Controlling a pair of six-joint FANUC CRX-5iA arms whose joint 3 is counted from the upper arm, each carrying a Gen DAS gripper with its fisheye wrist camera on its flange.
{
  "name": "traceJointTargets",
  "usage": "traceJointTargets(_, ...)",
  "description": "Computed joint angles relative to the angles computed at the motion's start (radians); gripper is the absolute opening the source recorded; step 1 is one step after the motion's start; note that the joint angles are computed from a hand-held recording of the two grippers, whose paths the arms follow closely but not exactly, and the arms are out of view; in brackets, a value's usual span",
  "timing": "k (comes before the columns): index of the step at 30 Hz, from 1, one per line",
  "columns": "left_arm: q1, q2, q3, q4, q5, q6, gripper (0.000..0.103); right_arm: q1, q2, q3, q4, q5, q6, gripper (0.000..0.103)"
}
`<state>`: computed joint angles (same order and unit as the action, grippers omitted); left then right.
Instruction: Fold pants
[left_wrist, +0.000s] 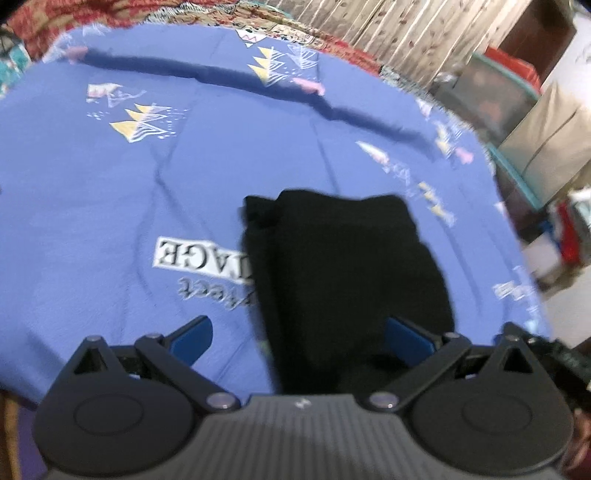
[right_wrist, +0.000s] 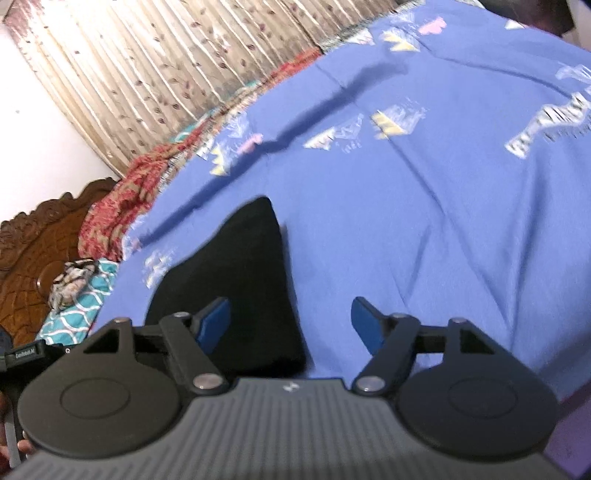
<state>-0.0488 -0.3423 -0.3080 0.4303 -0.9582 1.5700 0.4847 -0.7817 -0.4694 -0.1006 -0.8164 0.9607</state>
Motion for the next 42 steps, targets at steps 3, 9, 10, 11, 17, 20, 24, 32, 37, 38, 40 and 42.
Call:
traceJointTargets(3,0.011,0.04,0.017,0.03,0.001,-0.009,0.103,-0.127,0.087,0.093,-0.211,-0.028,0.206,0.078)
traceJointTargets(9,0.017,0.127,0.023,0.103,-0.01,-0.028,0.103,-0.276,0.23,0.222,-0.468,-0.129,0.464,0.082)
traceJointTargets(10,0.017,0.14,0.019,0.12,-0.011,-0.037,0.103,-0.296,0.254,0.241,-0.5,-0.153,0.5,0.083)
traceJointTargets(11,0.017,0.152,0.017,0.133,-0.012,-0.045,0.103,-0.314,0.272,0.256,-0.526,-0.176,0.528,0.083)
traceJointTargets(17,0.021,0.216,-0.02,0.228,-0.006,-0.103,0.103,-0.362,0.377,0.322,-0.608,-0.281,0.632,0.085)
traceJointTargets(20,0.023,0.231,-0.077,0.334,0.02,-0.159,0.103,-0.4,0.432,0.354,-0.681,-0.335,0.692,0.09)
traceJointTargets(24,0.008,0.237,-0.135,0.479,0.07,-0.241,0.103,-0.531,0.545,0.416,-0.896,-0.493,0.746,0.092)
traceJointTargets(32,-0.036,0.237,-0.174,0.561,0.163,-0.299,0.076,-0.456,0.585,0.47,-0.915,-0.524,0.729,0.059)
traceJointTargets(37,-0.047,0.194,-0.194,0.72,0.191,-0.406,0.067,-0.457,0.537,0.492,-0.941,-0.509,0.779,0.05)
traceJointTargets(38,-0.052,0.194,-0.174,0.716,0.211,-0.427,0.067,-0.46,0.528,0.502,-0.956,-0.497,0.805,0.05)
traceJointTargets(40,-0.054,0.217,-0.114,0.716,0.232,-0.476,0.068,-0.444,0.518,0.528,-0.955,-0.44,0.845,0.049)
traceJointTargets(42,-0.046,0.274,-0.031,0.723,0.227,-0.518,0.068,-0.413,0.53,0.559,-0.935,-0.363,0.872,0.049)
